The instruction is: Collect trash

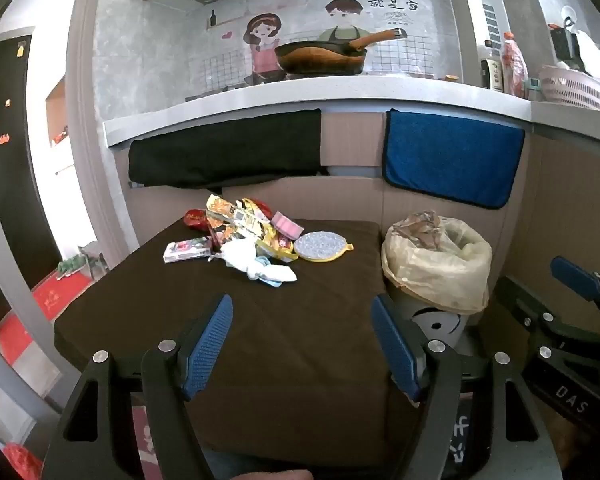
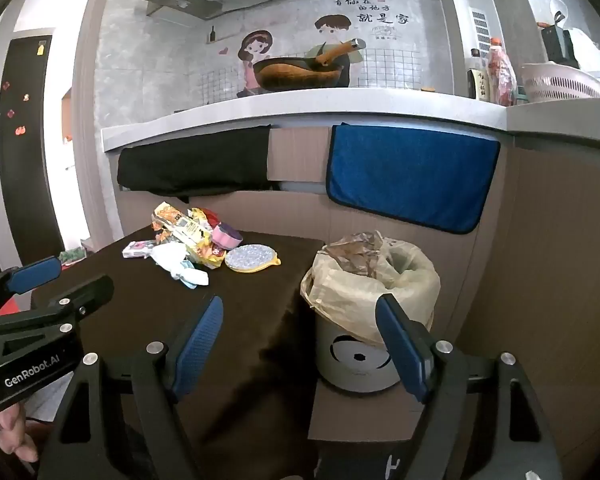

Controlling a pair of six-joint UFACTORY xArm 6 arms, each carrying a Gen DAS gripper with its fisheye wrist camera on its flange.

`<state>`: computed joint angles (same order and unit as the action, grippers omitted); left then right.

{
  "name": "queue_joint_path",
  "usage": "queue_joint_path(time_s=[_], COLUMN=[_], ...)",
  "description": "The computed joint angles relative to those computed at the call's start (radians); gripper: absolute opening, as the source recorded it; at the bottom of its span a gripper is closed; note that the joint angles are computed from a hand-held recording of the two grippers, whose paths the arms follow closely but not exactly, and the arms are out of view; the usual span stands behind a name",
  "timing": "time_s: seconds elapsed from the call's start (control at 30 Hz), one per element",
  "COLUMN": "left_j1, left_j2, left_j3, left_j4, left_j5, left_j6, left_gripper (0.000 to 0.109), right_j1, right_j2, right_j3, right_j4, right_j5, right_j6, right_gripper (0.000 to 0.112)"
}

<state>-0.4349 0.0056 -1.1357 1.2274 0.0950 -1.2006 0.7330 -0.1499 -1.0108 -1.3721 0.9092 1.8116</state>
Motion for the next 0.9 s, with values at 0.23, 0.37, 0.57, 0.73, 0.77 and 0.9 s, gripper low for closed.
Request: queue_joint_path(time_s=[0.23, 0.37, 0.57, 0.73, 0.77, 0.9], left_j1=[0.001, -0.001, -0.006, -0.006, -0.005, -0.001], left_j2=[-0.004, -0.001, -0.011, -0.023, -0.029, -0.027], left_j3=[0.002, 0.001, 0.007, 0.015, 0.018, 0.017], left_j4=[-0.001, -0.004, -0.016, -0.016, -0.018, -0.013], left_j5=[0.001, -0.002, 0.005, 0.000, -0.003, -0.013], left_j6=[-0.006, -0.006, 0.003, 0.000, 0.002, -0.006], left_gripper=[0.072, 0.072, 0.072, 0.072, 0.072, 0.072], right_j1=[0.004, 0.005, 0.006, 0.009, 0.010, 0.014], right_j2=[0.001, 0.001, -0.001, -0.003, -0.003, 0.001], right_j3=[-0.002, 0.000, 0.002, 0.001, 0.000, -0.001], right_j4=[0.006, 0.005, 0.005, 0.007, 0.008, 0.003], right_j5=[0.004, 0.004, 0.005, 0.010, 0.013, 0.021], right_j6=[0.000, 0.000, 0.001, -0.004, -0.005, -0.002], right_gripper=[0.076, 0.076, 0.076, 0.076, 0.076, 0.076])
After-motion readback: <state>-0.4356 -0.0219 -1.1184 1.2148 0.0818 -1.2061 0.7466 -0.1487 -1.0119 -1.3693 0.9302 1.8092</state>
